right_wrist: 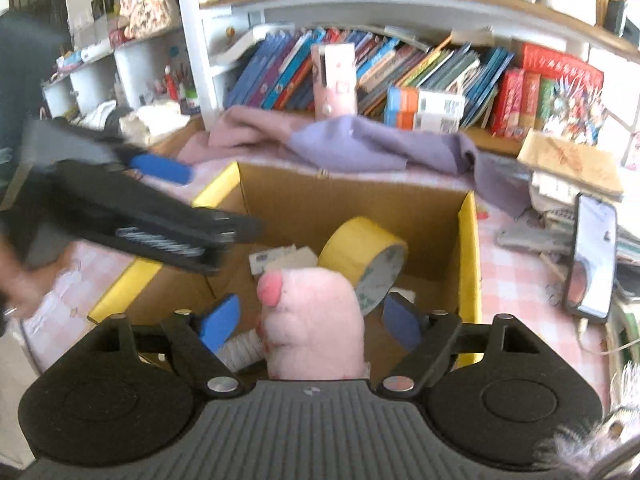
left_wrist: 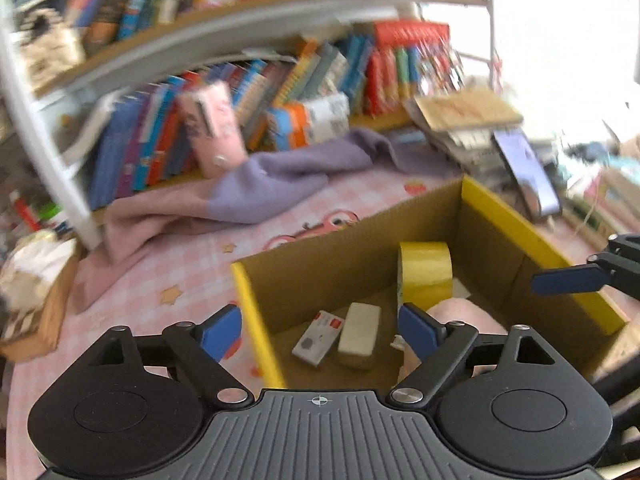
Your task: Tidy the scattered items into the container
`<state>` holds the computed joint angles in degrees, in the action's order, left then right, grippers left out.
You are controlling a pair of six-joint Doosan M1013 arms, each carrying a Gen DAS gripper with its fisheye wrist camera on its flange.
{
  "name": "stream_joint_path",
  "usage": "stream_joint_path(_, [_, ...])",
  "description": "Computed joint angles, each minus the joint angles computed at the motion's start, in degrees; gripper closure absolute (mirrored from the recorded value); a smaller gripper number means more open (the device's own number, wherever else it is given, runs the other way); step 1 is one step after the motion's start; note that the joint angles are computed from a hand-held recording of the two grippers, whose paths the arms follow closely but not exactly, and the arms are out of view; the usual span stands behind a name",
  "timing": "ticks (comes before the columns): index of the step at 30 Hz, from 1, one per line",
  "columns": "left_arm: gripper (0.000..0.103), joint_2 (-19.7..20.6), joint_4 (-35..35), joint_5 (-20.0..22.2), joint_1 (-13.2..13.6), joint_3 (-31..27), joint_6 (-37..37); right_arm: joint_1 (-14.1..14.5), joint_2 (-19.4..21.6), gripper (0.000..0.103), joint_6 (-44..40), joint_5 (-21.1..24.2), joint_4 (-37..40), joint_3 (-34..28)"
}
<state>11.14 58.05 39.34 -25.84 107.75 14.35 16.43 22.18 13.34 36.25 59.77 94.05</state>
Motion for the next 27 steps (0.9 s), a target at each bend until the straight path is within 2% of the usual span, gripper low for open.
stream_joint_path(2, [0.008,-1.57,4.33,2.76,-1.66,1.71,-7.15,0.03,-0.78,0.022,-2.8,-1.64,2.96,1.2])
stream_joint_path(5, [0.003,-3.48,10.41,9.6,-4.87,4.46,-18.36,0.03,-2.02,0.02,-8.11,-3.59,8.74,3.27])
stream_joint_path(9, [0.0,-4.93,12.65,16.4,-8.17,7.39,-25.44,0.18,-3.75,0.019,-12.94,-5.5,15.24,6.0])
stream_joint_path(11, [0.0,-5.4,12.01,18.75,-9.62,8.68,-27.29,0.39,-4.86,0.017,-15.54,-7.04,19.03,7.73])
stream_joint_path(15, [0.0,-6.23,8.97,20.83,-11.65,10.27,-32.02,1.31,-7.16,0.014,-18.15,-11.58,23.73,10.86])
stream_joint_path(18, [0.0,-7.48,9.43,21.34,-13.15,11.71,-33.7,2.38,-8.64,0.012,-17.3,-15.25,23.67,12.55])
stream_joint_path(22, [0.0,-8.14,10.98,26.16,-15.88,13.12,-33.85,4.08,-10.71,0.01,-15.15,-19.91,21.78,14.91])
stream_joint_path(27, [0.0,-10.77,9.14,27.09,-18.35,15.82,-35.15,5.31,-13.7,0.006,-14.42,-21.44,20.88,18.59])
